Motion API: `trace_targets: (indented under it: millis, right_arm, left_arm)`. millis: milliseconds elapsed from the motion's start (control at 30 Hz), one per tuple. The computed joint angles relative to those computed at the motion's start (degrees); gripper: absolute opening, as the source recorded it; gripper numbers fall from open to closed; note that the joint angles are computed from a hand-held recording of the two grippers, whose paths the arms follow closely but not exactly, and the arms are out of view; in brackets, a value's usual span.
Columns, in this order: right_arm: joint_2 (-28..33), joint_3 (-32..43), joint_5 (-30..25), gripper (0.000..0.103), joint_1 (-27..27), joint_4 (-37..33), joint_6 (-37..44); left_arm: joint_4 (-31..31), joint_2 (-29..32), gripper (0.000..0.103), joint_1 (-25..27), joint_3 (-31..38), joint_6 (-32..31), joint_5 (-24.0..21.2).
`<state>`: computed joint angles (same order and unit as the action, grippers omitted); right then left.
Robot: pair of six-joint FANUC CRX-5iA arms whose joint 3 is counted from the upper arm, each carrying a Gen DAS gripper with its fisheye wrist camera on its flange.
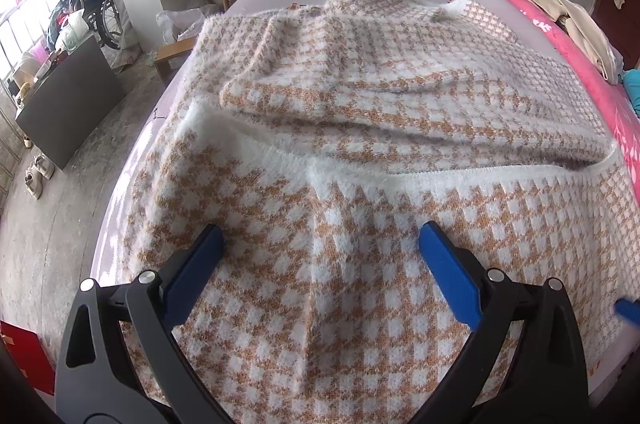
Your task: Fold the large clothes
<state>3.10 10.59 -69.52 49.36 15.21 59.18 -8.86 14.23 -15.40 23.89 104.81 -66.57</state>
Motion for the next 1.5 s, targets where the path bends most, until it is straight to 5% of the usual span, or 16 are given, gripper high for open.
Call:
trace_targets:
  millis: [200, 467, 533, 700, 1200, 1500]
  right_arm:
    - [1.0, 1.2, -4.1, 0.078, -3.1, -4.8, -3.8]
    - [4.6, 5.6, -9.3, 0.079, -3.6, -0.2, -4.5]
    - [5.5, 4.7, -9.8, 0.088, -5.3, -1.6, -5.2]
    - [8.9, 11.9, -15.2, 0.088, -6.9, -5.1, -4.5]
    - [17.9, 24.3, -13.5, 0.091, -11.6, -8.1, -3.2]
    - [21.8, 28.5, -15.4, 0.097, -13.5, -10.7, -3.7]
  left_arm:
    - [0.6, 0.0, 0.095, 0.3, -0.2, -0.9, 0.4]
    - [1.0, 0.3, 0.095, 0.4, 0.2, -0.9, -0.1]
    - [1.4, 0.6, 0.095, 0.5, 0.4, -1.2, -0.4]
    - [2.1, 1.5, 0.095, 0.8, 1.8, -1.8, -1.9]
    - [2.6, 3.2, 0.096, 1.0, 4.3, -2.0, -4.8]
    - [2.5, 2.1, 0.096, 0.9, 2.4, -1.8, -2.7]
